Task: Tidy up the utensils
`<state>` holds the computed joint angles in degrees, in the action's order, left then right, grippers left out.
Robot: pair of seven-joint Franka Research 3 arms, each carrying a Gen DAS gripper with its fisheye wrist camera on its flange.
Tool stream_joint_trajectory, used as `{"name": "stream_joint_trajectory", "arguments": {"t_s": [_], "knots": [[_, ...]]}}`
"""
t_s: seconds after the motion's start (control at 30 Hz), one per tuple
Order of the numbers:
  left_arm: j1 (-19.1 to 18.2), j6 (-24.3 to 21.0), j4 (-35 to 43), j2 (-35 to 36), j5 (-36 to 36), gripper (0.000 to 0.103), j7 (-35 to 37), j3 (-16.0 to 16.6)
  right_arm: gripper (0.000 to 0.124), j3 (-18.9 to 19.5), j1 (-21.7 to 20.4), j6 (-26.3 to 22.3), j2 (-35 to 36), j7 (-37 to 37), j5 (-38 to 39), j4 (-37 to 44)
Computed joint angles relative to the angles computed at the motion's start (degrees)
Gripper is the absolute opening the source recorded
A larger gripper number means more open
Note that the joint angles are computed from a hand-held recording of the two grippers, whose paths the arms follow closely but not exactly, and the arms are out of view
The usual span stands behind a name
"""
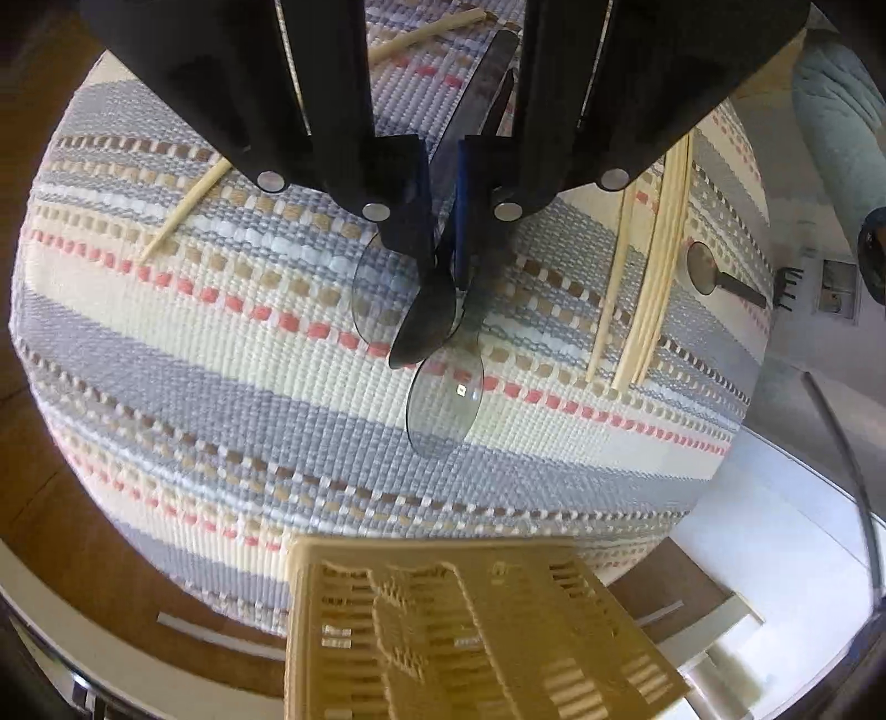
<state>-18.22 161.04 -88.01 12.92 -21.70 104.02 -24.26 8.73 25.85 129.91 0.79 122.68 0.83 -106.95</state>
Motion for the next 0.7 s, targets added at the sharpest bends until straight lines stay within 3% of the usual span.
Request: {"name": "stream_joint_trajectory", "arguments": {"t_s": [0.17, 0.37, 0.53, 0.7], "knots": [[-0.18, 0.61, 1.19, 0.96, 0.05, 0.031, 0.41, -0.30, 0.005, -0.24, -0.84, 5.15, -5.46, -3.59, 3.33, -4.37], [-0.98, 3.18, 7.01, 4.04, 3.05, 0.031, -1.06, -0.30, 0.005, 1.34, -2.93, 12.97, -9.40, -2.84, -2.40, -3.57], [-3.60, 5.00, 16.99, 9.62, 10.38, 0.031, -6.03, 1.44, 0.005, 3.87, -7.36, 18.74, -8.56, 6.45, -19.96, 2.70], [-7.12, 4.55, 29.47, 17.56, 18.23, 0.031, -11.36, 3.62, 0.005, 3.52, -8.74, 17.68, -4.04, 19.24, -39.59, 10.47]]}}
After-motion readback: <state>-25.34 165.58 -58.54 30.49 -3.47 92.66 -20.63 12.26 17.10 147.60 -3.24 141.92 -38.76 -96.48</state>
